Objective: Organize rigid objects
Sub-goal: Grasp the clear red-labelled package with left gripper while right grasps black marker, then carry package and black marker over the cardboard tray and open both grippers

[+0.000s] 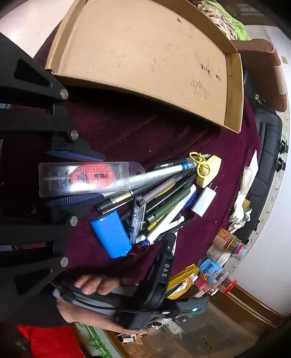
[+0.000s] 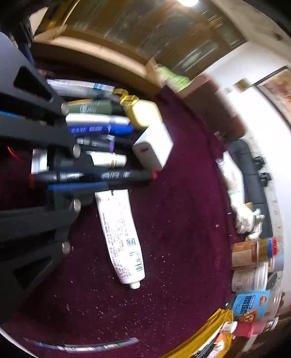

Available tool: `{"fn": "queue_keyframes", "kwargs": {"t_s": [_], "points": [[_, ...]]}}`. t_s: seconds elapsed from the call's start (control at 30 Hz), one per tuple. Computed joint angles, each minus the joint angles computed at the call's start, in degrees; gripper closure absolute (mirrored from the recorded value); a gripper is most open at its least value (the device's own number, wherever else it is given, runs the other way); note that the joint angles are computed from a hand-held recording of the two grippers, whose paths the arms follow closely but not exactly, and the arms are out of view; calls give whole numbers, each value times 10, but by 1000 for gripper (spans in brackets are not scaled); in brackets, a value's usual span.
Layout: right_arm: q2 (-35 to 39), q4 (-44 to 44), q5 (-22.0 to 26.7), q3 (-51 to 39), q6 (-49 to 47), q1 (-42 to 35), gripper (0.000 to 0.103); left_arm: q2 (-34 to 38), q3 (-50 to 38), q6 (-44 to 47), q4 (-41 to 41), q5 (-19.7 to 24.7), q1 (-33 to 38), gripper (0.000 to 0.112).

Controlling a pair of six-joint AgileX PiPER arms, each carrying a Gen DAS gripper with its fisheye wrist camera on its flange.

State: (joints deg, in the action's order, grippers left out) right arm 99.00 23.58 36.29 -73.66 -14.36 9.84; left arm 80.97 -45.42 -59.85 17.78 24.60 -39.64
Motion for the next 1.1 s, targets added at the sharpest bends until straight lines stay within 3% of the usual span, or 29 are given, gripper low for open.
{"fn": "queue_keyframes", "kwargs": {"t_s": [0.1,0.17,0.2,0.3,0.4,0.5,0.6,0.67,0.77,0.87,1.0,1.1], "points": [[11,-47,36,-31,42,13,83,2,3,1,1,-2,2,82],[11,-132,38,-42,103,41,83,7,-1,-23,27,6,-4,80],[12,-155,43,-48,118,49,88,12,-5,-45,51,15,-12,80],[11,-161,58,-57,130,52,89,17,-6,-67,76,23,-18,79],[-28,-188,44,-15,169,53,89,20,11,-42,56,-11,-1,79],[-75,-144,-23,76,142,28,89,14,17,-76,90,-6,-13,83],[-124,-12,-49,136,38,-26,89,-6,23,-76,85,-4,-24,84],[-164,90,-44,170,-41,-57,89,-30,35,-7,13,-25,-14,84],[-204,137,-50,200,-74,-60,89,-54,42,115,-112,-43,7,84],[-242,226,-42,231,-144,-63,89,-85,52,170,-178,-49,12,84],[-280,253,-42,247,-149,-27,89,-130,67,69,-85,-48,-9,84],[-294,209,-51,242,-99,17,90,-157,77,81,-100,-48,2,84]]}}
